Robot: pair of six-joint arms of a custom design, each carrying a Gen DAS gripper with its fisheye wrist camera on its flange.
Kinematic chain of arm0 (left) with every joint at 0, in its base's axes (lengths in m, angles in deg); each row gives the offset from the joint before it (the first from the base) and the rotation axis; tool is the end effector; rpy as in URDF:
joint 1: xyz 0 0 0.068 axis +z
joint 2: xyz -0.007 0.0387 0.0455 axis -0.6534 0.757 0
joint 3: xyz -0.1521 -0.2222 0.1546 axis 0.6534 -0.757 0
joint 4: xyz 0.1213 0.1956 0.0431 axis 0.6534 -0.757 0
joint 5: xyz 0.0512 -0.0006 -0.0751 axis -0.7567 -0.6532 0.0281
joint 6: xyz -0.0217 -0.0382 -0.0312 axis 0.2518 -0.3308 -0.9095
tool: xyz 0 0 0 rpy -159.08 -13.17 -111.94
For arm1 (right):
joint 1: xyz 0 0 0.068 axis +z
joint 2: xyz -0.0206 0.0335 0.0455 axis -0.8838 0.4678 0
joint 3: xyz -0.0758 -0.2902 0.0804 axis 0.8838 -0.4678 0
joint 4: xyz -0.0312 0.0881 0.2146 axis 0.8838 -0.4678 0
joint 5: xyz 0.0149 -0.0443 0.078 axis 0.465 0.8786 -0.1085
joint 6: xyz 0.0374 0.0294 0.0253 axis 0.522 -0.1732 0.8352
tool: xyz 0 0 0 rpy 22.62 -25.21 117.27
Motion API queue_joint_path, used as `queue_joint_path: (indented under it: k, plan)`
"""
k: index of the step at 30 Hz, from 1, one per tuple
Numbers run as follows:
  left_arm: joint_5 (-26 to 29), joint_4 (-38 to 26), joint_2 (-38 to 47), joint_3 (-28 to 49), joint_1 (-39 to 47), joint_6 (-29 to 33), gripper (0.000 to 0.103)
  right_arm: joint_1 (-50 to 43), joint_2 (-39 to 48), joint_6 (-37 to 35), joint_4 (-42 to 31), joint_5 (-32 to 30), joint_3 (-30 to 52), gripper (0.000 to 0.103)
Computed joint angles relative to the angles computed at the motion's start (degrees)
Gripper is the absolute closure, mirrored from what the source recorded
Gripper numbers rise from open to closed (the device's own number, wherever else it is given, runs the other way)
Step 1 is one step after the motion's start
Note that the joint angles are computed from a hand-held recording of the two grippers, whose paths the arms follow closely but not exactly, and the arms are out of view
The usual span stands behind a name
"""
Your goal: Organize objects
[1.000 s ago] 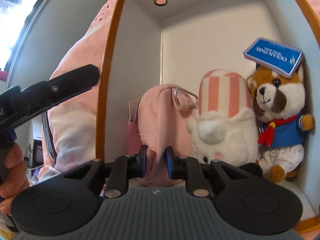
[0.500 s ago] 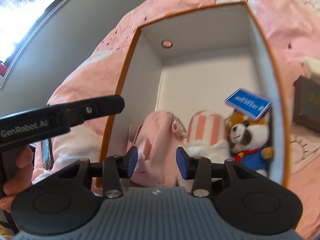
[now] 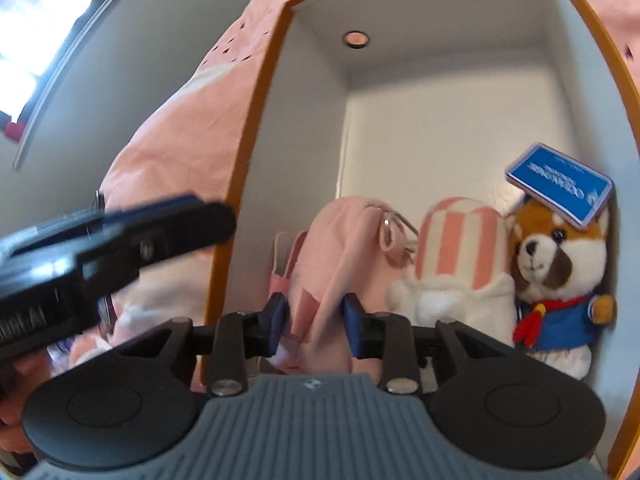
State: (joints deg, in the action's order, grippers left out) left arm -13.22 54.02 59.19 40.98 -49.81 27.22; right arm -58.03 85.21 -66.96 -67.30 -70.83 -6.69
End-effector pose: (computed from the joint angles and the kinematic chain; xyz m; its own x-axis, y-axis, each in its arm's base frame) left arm 0.2979 -0.0543 0.2985 -0.8261 0.0940 -0.5556 0.2317 0.9555 -0.1827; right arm 0.3114 0.0441 0.2420 -0.9442 -0.1338 -0.3010 -0.2911 0.7666 0.5723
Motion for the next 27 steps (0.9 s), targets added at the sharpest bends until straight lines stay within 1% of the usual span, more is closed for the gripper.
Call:
queue_joint_path:
  k: [2,3,4,6,7,9,10,11,12,14,17,19,21,22,24,25,27]
  plan:
    - [2.0,-0.7,1.0,0.5,0.6,1.6,0.067,-2.4,0.6,0.3,-0.7,-2.3,0.4,0.075]
    - [3.1,-1.3,1.7,1.1,1.1,1.7,0.067,-3.6,1.3,-0.2,-2.2,-3.9,0.9,0.076]
    - [4.6,-1.8,2.6,1.9,1.7,1.6,0.067,-4.3,2.4,-1.1,-3.8,-5.1,1.6,0.077]
    - [7.3,-2.7,4.3,3.5,2.6,1.0,0.067,-4.7,4.3,-5.2,-8.3,-7.4,2.7,0.078]
    - [7.8,-2.8,4.9,4.0,2.5,0.9,0.067,-4.3,4.0,-7.3,-9.8,-6.6,2.5,0.078]
    - [6.6,-2.9,6.2,4.9,1.0,1.9,0.067,-2.8,1.8,-6.2,-7.1,-2.8,0.8,0.076]
    - [5.4,-2.9,6.7,5.1,0.0,2.6,0.067,-2.7,1.5,-6.3,-7.2,-2.5,0.9,0.075]
    - [4.5,-2.9,7.3,5.3,-0.8,3.1,0.069,-2.8,0.9,-6.5,-7.6,-2.0,1.3,0.069]
    - [4.0,-3.2,7.8,5.4,-1.4,3.5,0.071,-2.9,-0.2,-6.9,-7.5,-0.7,1.5,0.067]
    - [3.9,-3.6,8.3,5.4,-1.8,4.0,0.072,-3.5,-2.6,-10.0,-9.0,2.5,2.6,0.061]
    - [3.2,-4.0,9.0,5.4,-2.0,5.1,0.073,-5.2,-5.1,-15.0,-11.7,7.6,4.6,0.061]
    - [2.4,-3.8,9.1,5.2,-2.5,6.1,0.073,-5.3,-4.2,-17.7,-12.2,11.5,6.3,0.061]
    - [4.1,-2.7,8.6,4.5,-2.3,6.3,0.073,-4.1,-2.7,-20.1,-11.6,15.8,7.3,0.061]
    - [5.4,-2.4,8.5,4.6,-2.0,6.0,0.073,-5.2,-2.6,-23.2,-11.3,16.7,6.5,0.061]
    - [7.1,-2.7,9.5,6.1,-2.0,4.8,0.073,-5.6,-3.1,-27.0,-11.1,17.7,5.7,0.058]
    - [6.4,-3.5,10.5,7.4,-2.4,4.5,0.073,-5.3,-2.8,-28.2,-11.5,17.4,6.0,0.057]
    - [2.7,-4.6,12.4,9.2,-4.3,4.2,0.073,-4.5,-1.7,-30.6,-13.0,16.9,7.0,0.055]
